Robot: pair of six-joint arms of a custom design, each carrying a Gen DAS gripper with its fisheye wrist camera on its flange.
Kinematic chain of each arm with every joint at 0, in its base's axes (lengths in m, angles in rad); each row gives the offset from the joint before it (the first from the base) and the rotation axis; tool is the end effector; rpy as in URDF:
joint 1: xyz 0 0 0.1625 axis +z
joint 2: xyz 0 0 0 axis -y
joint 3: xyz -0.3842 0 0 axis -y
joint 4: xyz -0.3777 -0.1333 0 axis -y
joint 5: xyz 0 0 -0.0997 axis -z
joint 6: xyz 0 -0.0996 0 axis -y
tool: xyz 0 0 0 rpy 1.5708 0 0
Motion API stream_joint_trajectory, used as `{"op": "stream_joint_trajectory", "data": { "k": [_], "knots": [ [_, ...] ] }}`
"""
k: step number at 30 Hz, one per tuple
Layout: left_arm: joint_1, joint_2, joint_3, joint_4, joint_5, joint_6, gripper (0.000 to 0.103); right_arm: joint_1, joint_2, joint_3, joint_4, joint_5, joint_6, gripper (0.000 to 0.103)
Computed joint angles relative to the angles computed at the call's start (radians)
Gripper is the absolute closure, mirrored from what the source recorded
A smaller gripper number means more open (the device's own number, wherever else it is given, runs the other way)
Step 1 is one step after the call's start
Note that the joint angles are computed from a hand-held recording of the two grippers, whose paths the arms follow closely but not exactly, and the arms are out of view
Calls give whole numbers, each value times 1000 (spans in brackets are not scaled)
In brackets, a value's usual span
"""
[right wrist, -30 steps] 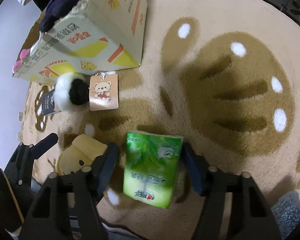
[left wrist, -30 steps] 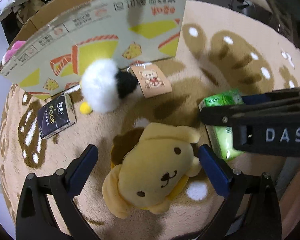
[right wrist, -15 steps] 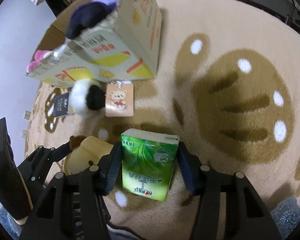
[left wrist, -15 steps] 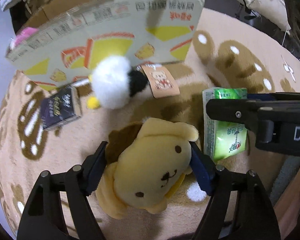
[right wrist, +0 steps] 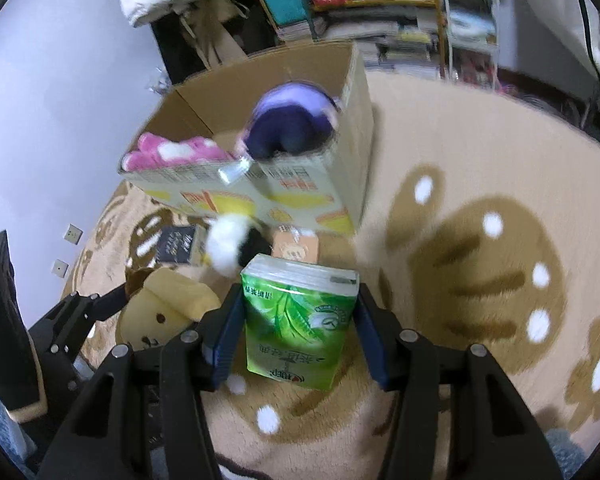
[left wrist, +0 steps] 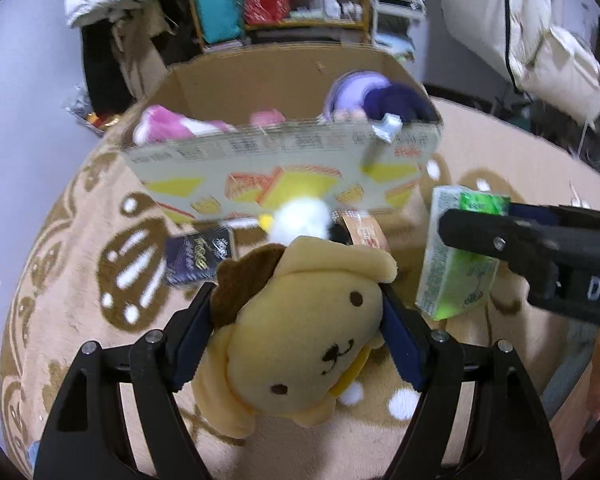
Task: Organize soft objects
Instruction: 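Close left gripper on the yellow dog plush while right gripper grasps the green tissue pack, then lift the yellow plush with left gripper while right gripper carries the tissue pack over the box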
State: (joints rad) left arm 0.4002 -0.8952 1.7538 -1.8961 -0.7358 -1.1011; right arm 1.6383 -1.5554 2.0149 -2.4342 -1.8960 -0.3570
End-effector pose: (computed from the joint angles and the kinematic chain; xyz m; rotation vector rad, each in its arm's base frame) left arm -0.4157 -0.4007 0.0682 0.3504 2.2375 -0.6457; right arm 0.1332 -0.4653 0.3315 0.4843 -2.6818 0.4874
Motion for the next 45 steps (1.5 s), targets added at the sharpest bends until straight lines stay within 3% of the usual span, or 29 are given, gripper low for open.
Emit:
{"op": "stream_joint_trajectory", "data": {
  "k": [6,14,24,35,45],
  "knots": [
    [-19,-28,-6,30,78,-31,26,37,-34,23,-109,16,-75,47],
    [-70,-92,4,51,245,-59,26,70,-85,68,-308,109,-160,47],
    [-57,-105,-26,-64,412,97,26,113,-28,50,-482,169,-211,47],
    [-23,-62,-77,-248,489,316,26,130,49,-16,-554,188,-242,47],
    [7,-55,-87,-303,465,367,26,118,90,-63,-554,202,-249,47]
  ]
}}
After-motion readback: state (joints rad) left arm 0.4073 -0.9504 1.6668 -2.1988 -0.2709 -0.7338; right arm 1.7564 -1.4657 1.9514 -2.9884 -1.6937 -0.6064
